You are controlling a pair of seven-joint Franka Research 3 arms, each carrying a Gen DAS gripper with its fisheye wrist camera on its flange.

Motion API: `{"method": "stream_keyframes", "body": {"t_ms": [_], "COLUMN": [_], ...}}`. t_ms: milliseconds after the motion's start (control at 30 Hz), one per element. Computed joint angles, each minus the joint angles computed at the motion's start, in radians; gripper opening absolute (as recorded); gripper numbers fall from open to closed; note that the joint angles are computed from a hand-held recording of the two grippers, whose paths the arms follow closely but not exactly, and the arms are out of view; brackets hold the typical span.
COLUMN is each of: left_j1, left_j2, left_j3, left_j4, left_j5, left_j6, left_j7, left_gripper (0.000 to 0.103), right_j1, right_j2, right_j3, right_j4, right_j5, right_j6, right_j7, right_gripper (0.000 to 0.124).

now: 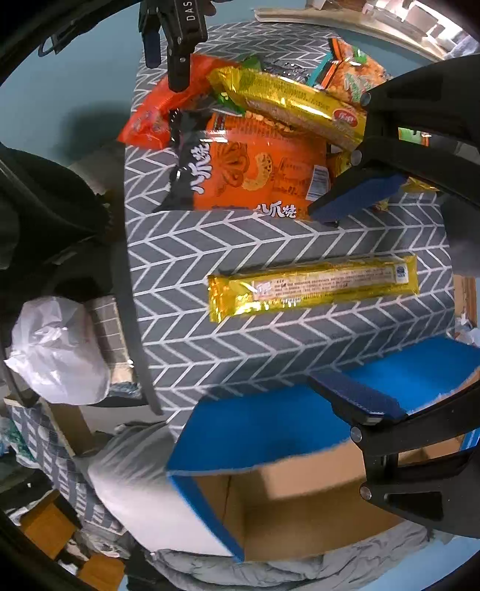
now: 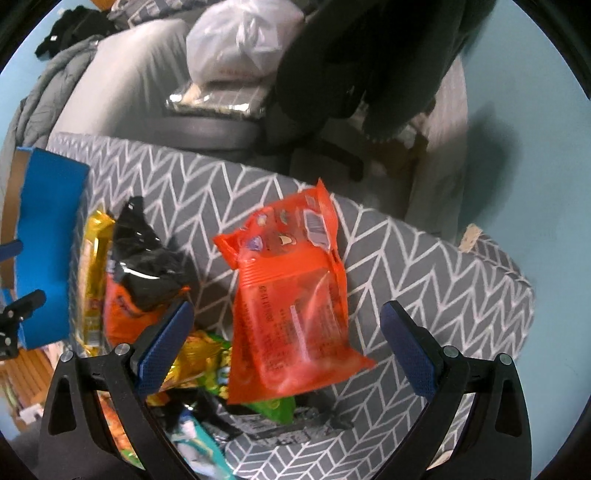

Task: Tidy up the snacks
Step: 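Grasp the gold wafer bar with the left tool while the right tool grasps the orange bag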

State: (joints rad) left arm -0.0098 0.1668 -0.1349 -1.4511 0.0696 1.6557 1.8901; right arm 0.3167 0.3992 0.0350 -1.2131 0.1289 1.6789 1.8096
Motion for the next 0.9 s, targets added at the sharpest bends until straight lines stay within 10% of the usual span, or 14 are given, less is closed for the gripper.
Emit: {"method": "stream_keyframes", "body": {"t_ms": [467,800,900], "left_j1": [-0.018,-0.014,-0.013], "left_j2": [0.032,0.045,0.053], "left_j3": [0.0,0.0,0.002], "left_j4": [-0.088,-0.149,-0.157], "left_j5": [0.088,0.098,0.108], "left_j6": [0.049,0.074,0.087], "left_j7": [-0.046,-0.057,-0.065], "left_gripper": [0.084,0.083,0.069], "right_j1": [-0.012,-0.033,-0.031], "right_j2": [0.086,0.052,0.033], "right_j3": [0.0,0.008,0.009], "right_j4": [0.04,-0.047,-0.071], "right_j5": [0.027,0.105,0.107], "right_j6": [-0.039,0.015,0.035], "right_j7": [-0.063,-0.045,-0.04], "right_gripper": [0.1,0.067,0.059]}}
